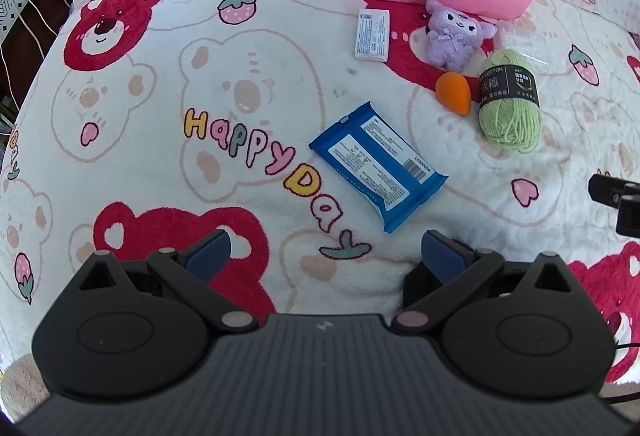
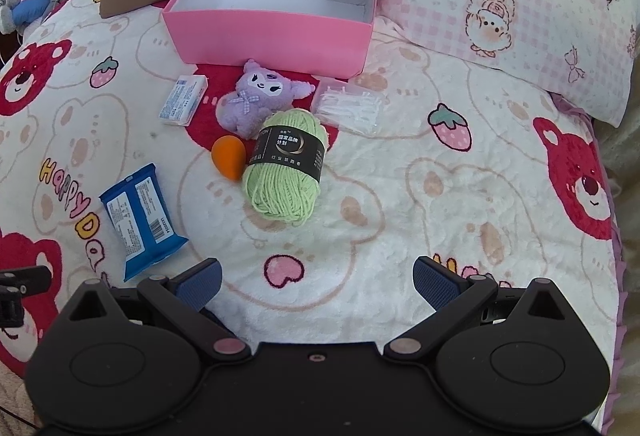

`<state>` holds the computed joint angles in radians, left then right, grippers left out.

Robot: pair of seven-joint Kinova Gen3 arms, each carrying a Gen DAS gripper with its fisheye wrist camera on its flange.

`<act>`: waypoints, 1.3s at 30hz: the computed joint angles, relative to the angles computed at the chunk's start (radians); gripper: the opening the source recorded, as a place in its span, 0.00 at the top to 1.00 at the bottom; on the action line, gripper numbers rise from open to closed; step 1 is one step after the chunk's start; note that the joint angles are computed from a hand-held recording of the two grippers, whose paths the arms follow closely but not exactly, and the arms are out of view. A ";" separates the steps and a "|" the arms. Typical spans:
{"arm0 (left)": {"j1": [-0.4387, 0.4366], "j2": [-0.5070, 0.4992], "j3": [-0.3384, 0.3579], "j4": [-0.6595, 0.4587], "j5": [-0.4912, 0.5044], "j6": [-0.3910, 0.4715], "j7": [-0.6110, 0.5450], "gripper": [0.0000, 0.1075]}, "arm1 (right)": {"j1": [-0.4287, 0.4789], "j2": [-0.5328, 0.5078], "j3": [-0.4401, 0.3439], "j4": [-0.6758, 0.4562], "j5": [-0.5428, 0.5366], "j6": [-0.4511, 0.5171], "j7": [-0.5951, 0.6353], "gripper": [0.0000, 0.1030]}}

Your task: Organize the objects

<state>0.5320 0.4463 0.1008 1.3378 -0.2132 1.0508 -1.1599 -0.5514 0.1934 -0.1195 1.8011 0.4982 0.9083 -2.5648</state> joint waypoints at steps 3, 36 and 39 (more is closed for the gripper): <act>-0.001 -0.003 -0.001 0.000 -0.002 0.002 0.001 0.04 | -0.001 0.002 0.000 -0.002 0.003 0.002 0.000 0.00; 0.006 0.003 0.005 -0.013 0.009 0.019 0.011 0.04 | -0.002 0.003 0.001 0.013 0.007 -0.012 -0.008 0.00; 0.003 0.004 0.006 -0.013 0.014 0.018 0.005 0.04 | 0.001 0.006 0.002 0.012 0.004 -0.013 -0.005 0.00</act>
